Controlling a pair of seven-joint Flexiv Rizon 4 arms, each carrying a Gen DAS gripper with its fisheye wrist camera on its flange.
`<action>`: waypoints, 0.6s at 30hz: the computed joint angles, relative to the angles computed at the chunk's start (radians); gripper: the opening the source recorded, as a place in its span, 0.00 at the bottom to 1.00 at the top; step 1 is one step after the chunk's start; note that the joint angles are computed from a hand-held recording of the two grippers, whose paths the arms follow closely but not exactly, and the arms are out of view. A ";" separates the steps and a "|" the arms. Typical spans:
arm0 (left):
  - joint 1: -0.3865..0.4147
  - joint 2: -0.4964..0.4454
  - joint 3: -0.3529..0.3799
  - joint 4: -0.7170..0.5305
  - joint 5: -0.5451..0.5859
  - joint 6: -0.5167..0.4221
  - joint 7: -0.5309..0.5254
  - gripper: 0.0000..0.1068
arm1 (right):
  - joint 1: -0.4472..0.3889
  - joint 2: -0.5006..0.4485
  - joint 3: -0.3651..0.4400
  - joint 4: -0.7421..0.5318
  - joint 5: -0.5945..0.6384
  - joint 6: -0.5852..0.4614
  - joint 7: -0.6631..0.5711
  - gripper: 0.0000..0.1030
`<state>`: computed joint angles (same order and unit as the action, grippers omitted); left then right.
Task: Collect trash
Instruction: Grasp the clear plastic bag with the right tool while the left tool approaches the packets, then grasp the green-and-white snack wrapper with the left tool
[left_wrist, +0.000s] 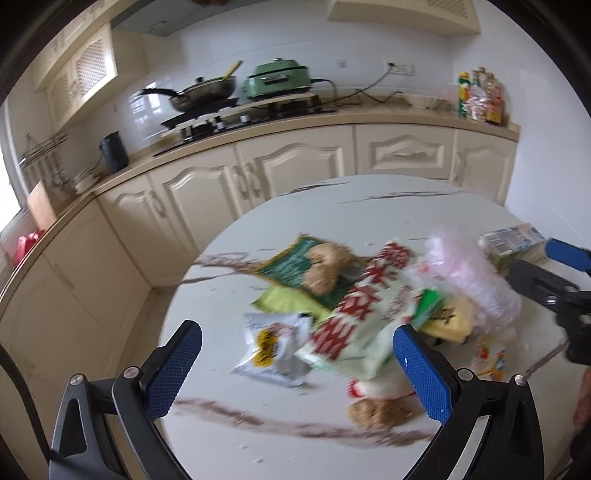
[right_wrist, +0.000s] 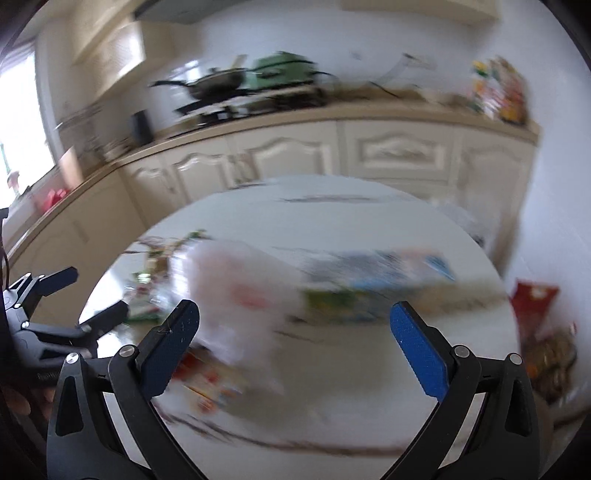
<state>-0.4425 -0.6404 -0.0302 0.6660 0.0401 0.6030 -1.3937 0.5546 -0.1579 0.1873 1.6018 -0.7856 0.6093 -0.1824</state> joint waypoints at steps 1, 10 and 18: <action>0.004 0.008 0.005 0.014 0.001 0.006 -0.010 0.96 | 0.004 -0.031 -0.002 -0.035 0.005 0.003 -0.031 1.00; 0.045 0.076 -0.032 0.121 -0.043 0.025 0.026 0.96 | 0.012 -0.132 -0.040 -0.095 0.126 0.130 -0.105 0.68; 0.026 -0.021 -0.061 -0.071 -0.097 -0.114 0.144 0.96 | -0.006 -0.057 -0.050 0.012 0.071 0.237 -0.078 0.54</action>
<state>-0.4162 -0.6619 -0.0916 0.5952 -0.0567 0.4895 -1.2499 0.5490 -0.2148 0.1376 1.6137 -0.7147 0.8463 -0.2608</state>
